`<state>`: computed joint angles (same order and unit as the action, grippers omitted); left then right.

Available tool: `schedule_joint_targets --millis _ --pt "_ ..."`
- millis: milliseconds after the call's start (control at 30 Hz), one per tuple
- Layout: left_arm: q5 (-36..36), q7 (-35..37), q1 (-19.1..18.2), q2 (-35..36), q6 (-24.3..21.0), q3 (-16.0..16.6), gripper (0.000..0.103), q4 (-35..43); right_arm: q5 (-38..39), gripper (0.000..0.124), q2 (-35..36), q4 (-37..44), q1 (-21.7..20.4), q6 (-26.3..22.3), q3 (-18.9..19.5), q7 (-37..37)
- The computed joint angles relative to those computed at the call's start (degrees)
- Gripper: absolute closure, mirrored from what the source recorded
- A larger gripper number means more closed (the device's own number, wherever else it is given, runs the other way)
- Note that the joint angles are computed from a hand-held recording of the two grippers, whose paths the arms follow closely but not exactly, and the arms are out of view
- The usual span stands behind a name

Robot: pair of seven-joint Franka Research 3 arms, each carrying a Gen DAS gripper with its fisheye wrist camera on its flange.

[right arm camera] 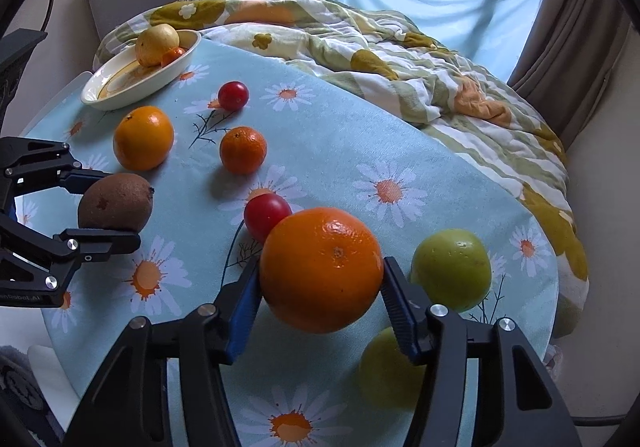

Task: Organize fruits
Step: 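Grasp the large orange with the right tool while the left tool lifts the kiwi, then place the kiwi in the bowl beside the pear and open the left tool while the right carries the orange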

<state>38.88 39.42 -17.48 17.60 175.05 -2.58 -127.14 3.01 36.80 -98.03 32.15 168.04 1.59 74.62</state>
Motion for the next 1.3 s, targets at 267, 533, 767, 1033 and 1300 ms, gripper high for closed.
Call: schedule_joint_targets --millis 267,533,767,1033,1300 --pt "3.5 -4.6 -0.3 -4.7 0.4 1.3 0.051 -2.5 0.8 0.070 -3.6 -2.5 0.8 0.0 0.1 2.3" --pt "6.4 -6.4 4.5 -10.2 1.7 -0.4 0.051 -5.4 -0.6 0.070 -6.2 -2.2 3.3 -1.4 -0.9 7.8" --pt "-2.0 3.7 11.0 -13.9 3.4 -3.7 0.051 -9.2 -2.1 0.070 -5.7 1.0 5.9 -3.5 -1.3 14.8" --pt "-33.7 36.4 17.7 -16.1 5.4 -8.6 0.051 -13.4 -5.9 0.070 -1.8 8.7 9.9 -7.6 -2.0 23.7" --pt "-64.7 69.9 21.4 -14.5 3.4 -10.4 0.051 -10.9 -7.8 0.070 6.8 23.4 12.6 -14.1 -1.9 29.8"
